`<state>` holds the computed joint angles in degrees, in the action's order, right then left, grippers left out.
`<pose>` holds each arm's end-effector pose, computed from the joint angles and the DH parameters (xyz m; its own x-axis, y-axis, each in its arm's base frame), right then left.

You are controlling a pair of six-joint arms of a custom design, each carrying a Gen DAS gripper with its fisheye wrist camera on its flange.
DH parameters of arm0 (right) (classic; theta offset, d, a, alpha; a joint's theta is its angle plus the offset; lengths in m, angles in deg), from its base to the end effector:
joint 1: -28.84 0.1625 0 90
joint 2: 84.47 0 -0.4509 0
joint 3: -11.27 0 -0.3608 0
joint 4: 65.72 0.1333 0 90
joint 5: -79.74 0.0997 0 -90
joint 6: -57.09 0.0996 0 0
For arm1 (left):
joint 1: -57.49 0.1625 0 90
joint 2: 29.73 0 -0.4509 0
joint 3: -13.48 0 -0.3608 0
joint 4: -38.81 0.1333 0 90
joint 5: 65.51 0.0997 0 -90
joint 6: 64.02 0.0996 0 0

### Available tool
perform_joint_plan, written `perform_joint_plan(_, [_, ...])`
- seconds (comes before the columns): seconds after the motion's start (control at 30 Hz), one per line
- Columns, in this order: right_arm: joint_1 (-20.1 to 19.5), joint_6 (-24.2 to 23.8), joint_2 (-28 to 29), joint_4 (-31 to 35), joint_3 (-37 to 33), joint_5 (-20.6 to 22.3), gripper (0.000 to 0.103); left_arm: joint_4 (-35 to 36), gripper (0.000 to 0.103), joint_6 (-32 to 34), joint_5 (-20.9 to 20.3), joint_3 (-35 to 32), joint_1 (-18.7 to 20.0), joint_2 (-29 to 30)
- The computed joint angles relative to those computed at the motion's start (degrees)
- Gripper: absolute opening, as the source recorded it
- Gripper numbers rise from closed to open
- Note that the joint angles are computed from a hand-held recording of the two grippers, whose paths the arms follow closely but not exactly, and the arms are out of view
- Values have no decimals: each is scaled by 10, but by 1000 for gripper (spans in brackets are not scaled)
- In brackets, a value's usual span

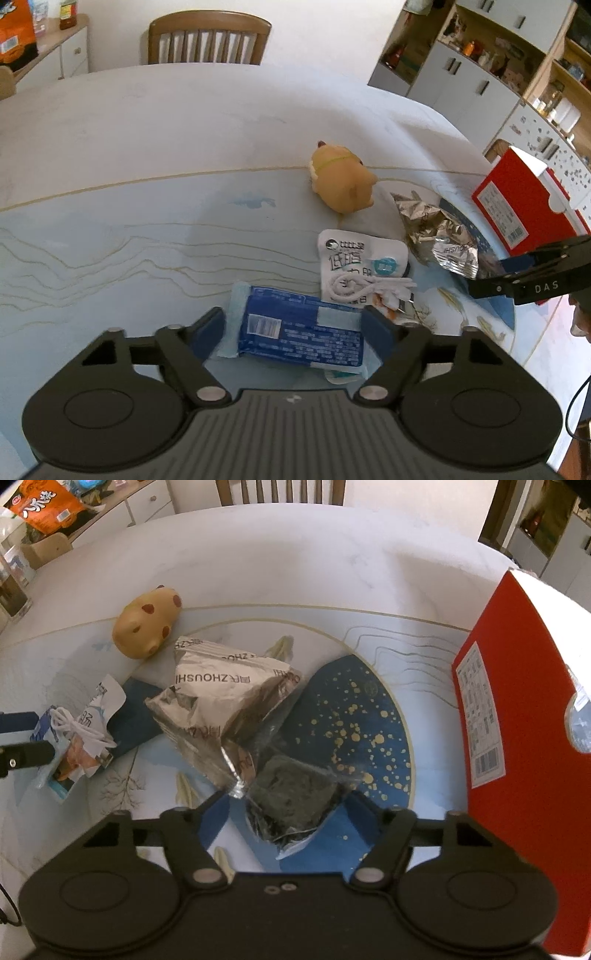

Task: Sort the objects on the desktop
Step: 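Close the left gripper on the blue snack bar while the right grasps the dark tea bag, then lift and carry the blue bar and tea bag with both grippers toward the shoebox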

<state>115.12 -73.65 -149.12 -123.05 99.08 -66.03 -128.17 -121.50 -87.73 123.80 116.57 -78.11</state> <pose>0.0162 -0.5366 0.3141 0.3677 -0.0030 -0.9299 -0.4827 -0.8553 -0.1881 -0.1021 -0.6094 0.1707 -0.6592 -0.7049 -0.2618 -0.1109 0.4355 -0.8933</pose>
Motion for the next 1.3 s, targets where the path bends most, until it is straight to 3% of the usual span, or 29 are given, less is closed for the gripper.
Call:
perform_joint_plan(0.1, [2, 5, 2, 0, -2, 4, 50, 48, 46, -41, 14, 0, -2, -7])
perform_joint_plan(0.27, [4, 9, 5, 5, -6, 0, 45, 38, 44, -37, 8, 4, 0, -12])
perform_joint_plan(0.33, [5, 10, 5, 5, -7, -1, 45, 18, 49, -26, 5, 10, -2, -14])
perform_joint_plan(0.4, [5, 13, 6, 7, -8, -3, 45, 12, 63, -20, 3, 13, -3, -15])
perform_joint_plan(0.5, [6, 18, 9, 10, -9, -5, 47, 2, 71, 21, 2, 8, -8, -11])
perform_joint_plan(0.67, [6, 18, 8, 9, -8, -6, 47, -46, 84, 129, -33, -4, -7, -1])
perform_joint_plan(0.8, [5, 20, 8, 10, -8, -6, 47, -45, 90, 155, -35, -11, -7, 5])
perform_joint_plan(0.87, [6, 19, 8, 9, -8, -6, 47, -32, 103, 157, -34, -15, -7, 5])
perform_joint_plan(1.13, [5, 18, 7, 7, -6, -6, 48, 17, 103, 152, -53, -21, 8, 2])
perform_joint_plan(1.3, [5, 18, 7, 7, -6, -6, 48, 20, 103, 152, -44, -22, 10, 6])
